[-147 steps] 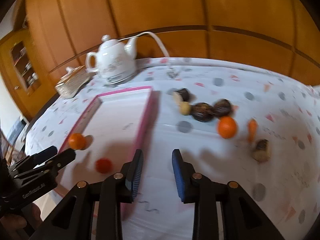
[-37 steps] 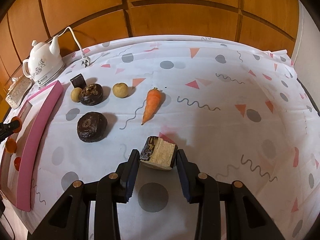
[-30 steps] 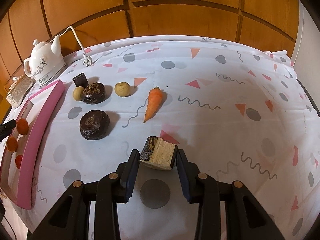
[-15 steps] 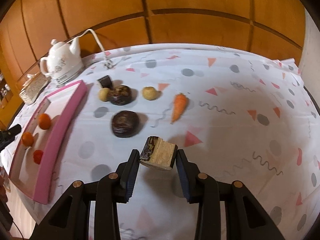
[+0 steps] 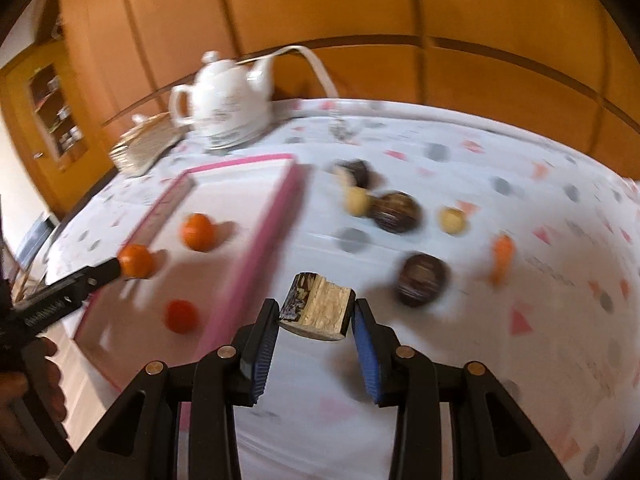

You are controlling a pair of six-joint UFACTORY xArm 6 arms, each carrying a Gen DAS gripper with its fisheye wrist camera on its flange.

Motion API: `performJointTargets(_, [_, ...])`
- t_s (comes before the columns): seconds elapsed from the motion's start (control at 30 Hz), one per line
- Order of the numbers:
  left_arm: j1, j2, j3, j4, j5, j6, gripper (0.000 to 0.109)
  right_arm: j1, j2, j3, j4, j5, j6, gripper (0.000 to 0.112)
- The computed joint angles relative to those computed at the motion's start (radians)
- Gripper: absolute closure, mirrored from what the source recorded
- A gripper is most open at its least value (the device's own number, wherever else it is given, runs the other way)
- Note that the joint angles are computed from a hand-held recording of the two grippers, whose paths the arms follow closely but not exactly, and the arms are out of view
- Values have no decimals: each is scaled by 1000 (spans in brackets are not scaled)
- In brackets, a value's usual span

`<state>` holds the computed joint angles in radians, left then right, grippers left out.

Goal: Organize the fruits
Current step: 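Lower the dark-skinned radish chunk into the tray and open the right tool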

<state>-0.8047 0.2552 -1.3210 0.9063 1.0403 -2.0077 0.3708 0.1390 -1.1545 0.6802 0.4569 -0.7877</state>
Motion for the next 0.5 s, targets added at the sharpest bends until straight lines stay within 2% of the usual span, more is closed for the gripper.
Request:
performJointTargets(0.23, [-6,-26,32,-4,10,-23,33,84,38,-60,-5,24,-30,75])
performJointTargets(0.5, [-10,-38,44,-2,19,-29,33,119,116,-132,-109,57,81,74])
